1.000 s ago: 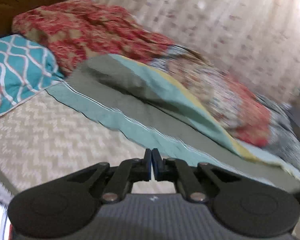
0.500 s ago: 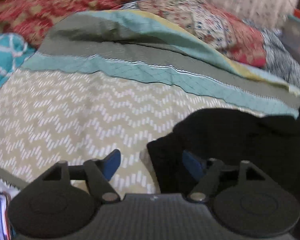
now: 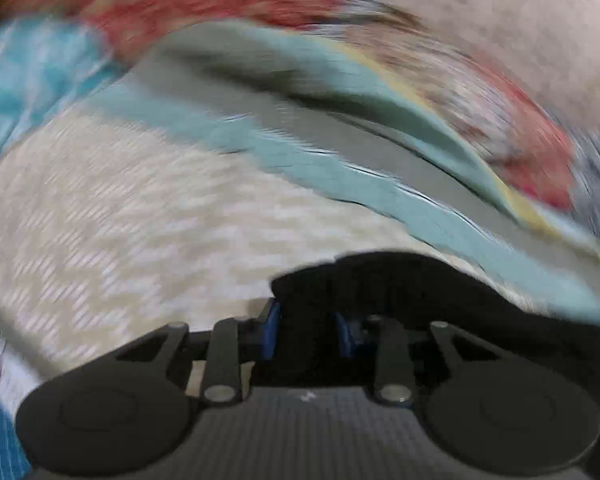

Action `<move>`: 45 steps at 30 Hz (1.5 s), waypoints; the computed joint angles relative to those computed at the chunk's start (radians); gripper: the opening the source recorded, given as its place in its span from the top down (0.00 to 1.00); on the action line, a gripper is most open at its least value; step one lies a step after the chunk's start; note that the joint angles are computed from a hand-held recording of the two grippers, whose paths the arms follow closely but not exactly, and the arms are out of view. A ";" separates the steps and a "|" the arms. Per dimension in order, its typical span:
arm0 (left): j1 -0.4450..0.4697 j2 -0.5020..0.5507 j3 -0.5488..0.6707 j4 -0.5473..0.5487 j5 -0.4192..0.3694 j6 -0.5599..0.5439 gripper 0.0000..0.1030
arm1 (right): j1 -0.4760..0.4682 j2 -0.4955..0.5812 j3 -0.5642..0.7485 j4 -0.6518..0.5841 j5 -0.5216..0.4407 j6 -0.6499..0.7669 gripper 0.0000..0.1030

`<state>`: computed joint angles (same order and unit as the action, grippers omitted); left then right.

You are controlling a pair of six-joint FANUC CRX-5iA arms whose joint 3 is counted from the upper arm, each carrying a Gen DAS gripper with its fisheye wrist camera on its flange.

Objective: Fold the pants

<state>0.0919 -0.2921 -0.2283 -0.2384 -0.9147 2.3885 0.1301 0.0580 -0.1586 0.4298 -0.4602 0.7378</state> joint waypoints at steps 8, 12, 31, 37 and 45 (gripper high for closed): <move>0.021 -0.169 -0.092 0.146 -0.102 -0.109 0.25 | -0.046 -0.159 -0.113 -0.503 -0.015 0.259 0.50; 0.072 -0.315 -0.189 0.313 -0.146 -0.193 0.20 | -0.073 -0.182 -0.106 -0.729 -0.078 0.387 0.50; 0.125 -0.511 -0.351 0.566 0.041 -0.109 0.75 | -0.112 -0.174 0.041 -1.109 0.007 0.520 0.94; 0.179 -0.574 -0.259 0.439 -0.190 -0.081 0.73 | -0.070 -0.232 0.070 -1.087 -0.048 0.672 0.93; 0.122 -0.529 -0.347 0.417 -0.271 0.047 0.70 | -0.054 -0.233 -0.046 -0.894 -0.206 0.493 0.89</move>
